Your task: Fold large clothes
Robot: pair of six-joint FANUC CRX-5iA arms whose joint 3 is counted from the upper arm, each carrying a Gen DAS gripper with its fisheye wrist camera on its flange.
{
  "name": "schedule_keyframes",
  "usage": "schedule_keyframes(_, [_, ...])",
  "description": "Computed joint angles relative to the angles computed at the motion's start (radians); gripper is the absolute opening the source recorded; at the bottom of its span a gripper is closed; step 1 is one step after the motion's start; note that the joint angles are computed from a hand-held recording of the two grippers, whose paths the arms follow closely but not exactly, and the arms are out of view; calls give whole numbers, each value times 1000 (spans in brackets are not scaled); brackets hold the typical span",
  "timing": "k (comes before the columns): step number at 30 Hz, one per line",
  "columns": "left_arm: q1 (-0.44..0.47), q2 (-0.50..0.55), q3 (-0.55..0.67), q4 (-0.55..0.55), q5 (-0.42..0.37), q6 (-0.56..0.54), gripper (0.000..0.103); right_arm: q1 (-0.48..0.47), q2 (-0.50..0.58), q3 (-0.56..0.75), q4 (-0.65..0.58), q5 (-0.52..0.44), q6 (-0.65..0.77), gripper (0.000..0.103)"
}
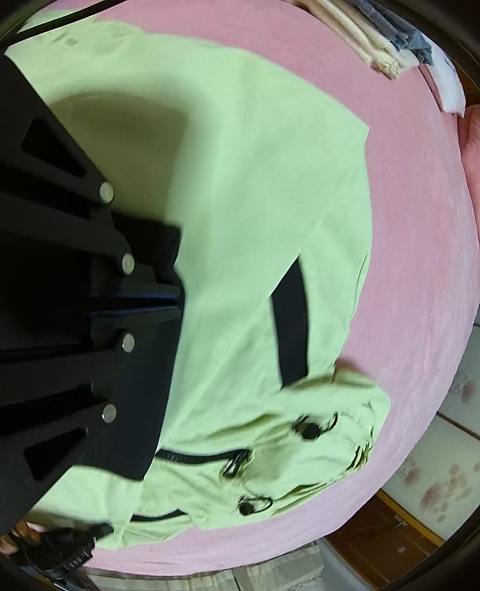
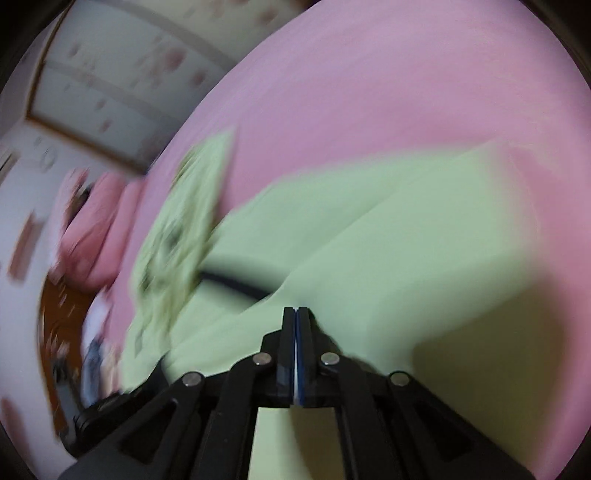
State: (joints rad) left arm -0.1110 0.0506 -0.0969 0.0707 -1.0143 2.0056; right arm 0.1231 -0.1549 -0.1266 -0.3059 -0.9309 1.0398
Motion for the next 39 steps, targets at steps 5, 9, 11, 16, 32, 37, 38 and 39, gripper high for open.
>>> schedule_keyframes(5, [-34, 18, 37, -51, -31, -18, 2, 28, -70, -119, 382, 38, -240, 0])
schedule_keyframes(9, [-134, 47, 120, -131, -93, 54, 7, 91, -143, -181, 540, 5, -378, 0])
schedule_keyframes(11, [-151, 18, 101, -96, -88, 33, 8, 87, -209, -187, 429, 23, -315, 0])
schedule_keyframes(16, [-200, -33, 55, -66, -113, 51, 8, 115, -270, -162, 175, -106, -191, 0])
schedule_keyframes(32, [-240, -125, 10, -234, -298, 29, 14, 228, -454, -350, 482, -206, -664, 6])
schedule_keyframes(37, [-237, -169, -7, -154, -306, -24, 76, 350, -527, -355, 572, -281, -805, 11])
schedule_keyframes(38, [-249, -175, 4, -168, -338, -9, 87, 372, -521, -345, 574, -293, -815, 18])
schedule_keyframes(39, [-261, -187, 8, -173, -373, -1, 88, 410, -523, -328, 570, -330, -822, 27])
